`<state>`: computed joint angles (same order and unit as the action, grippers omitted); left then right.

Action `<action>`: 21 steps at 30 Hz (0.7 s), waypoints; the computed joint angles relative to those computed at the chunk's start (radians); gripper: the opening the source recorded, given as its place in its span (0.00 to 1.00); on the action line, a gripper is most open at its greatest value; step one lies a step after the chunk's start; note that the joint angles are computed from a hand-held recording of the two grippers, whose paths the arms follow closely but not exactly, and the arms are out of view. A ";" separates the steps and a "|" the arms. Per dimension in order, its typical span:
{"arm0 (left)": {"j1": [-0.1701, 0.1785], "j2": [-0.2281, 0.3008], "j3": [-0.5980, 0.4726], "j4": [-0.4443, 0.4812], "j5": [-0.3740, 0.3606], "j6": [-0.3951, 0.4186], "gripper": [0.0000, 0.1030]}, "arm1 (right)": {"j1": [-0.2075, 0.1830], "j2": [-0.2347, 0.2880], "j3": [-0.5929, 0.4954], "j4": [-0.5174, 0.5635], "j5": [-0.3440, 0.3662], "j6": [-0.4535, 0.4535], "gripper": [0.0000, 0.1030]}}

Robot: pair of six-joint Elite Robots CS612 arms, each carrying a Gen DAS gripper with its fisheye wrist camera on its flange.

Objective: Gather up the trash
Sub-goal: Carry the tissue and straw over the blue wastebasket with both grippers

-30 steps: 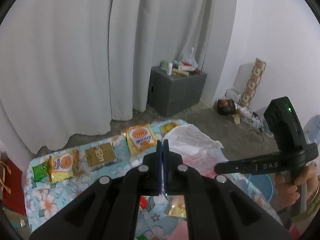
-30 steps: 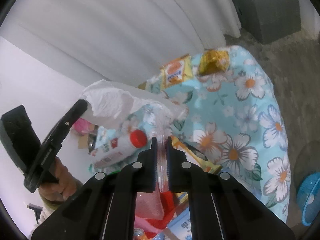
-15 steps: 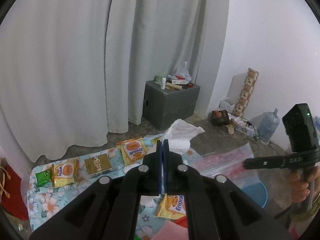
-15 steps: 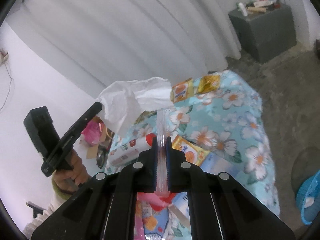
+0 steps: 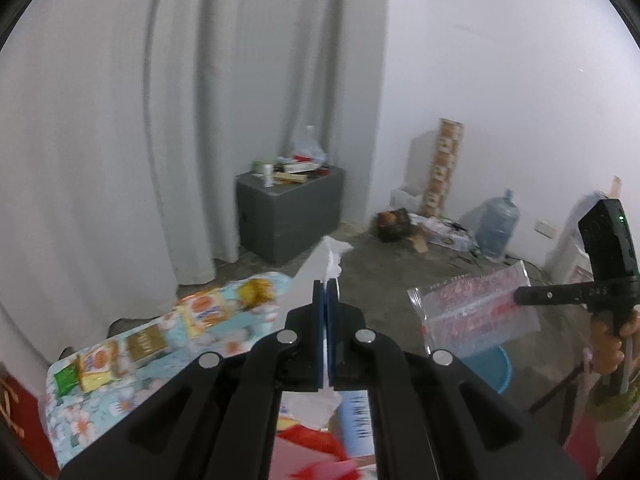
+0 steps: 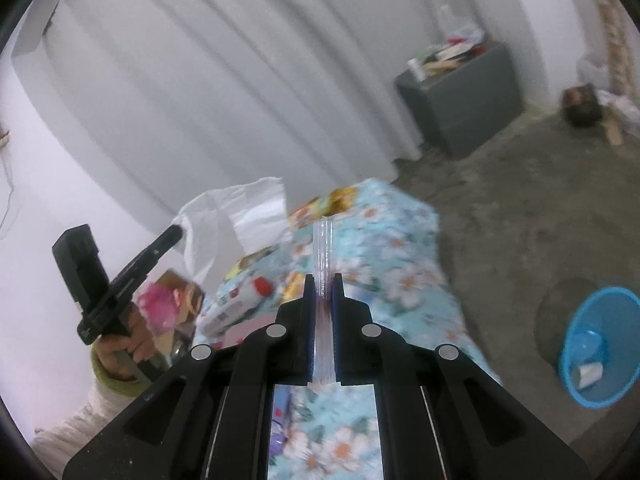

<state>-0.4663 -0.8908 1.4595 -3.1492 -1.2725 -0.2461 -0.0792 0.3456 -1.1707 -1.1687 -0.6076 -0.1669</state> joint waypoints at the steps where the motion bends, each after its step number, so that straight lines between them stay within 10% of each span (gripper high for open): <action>1: -0.005 0.004 -0.009 0.004 -0.011 0.010 0.01 | -0.007 0.009 -0.014 -0.012 -0.007 0.020 0.05; 11: -0.065 0.104 -0.197 0.120 -0.186 0.103 0.01 | -0.104 0.127 -0.176 -0.156 -0.116 0.304 0.06; 21: -0.126 0.330 -0.602 0.508 -0.388 0.172 0.01 | -0.153 0.221 -0.240 -0.185 -0.302 0.471 0.06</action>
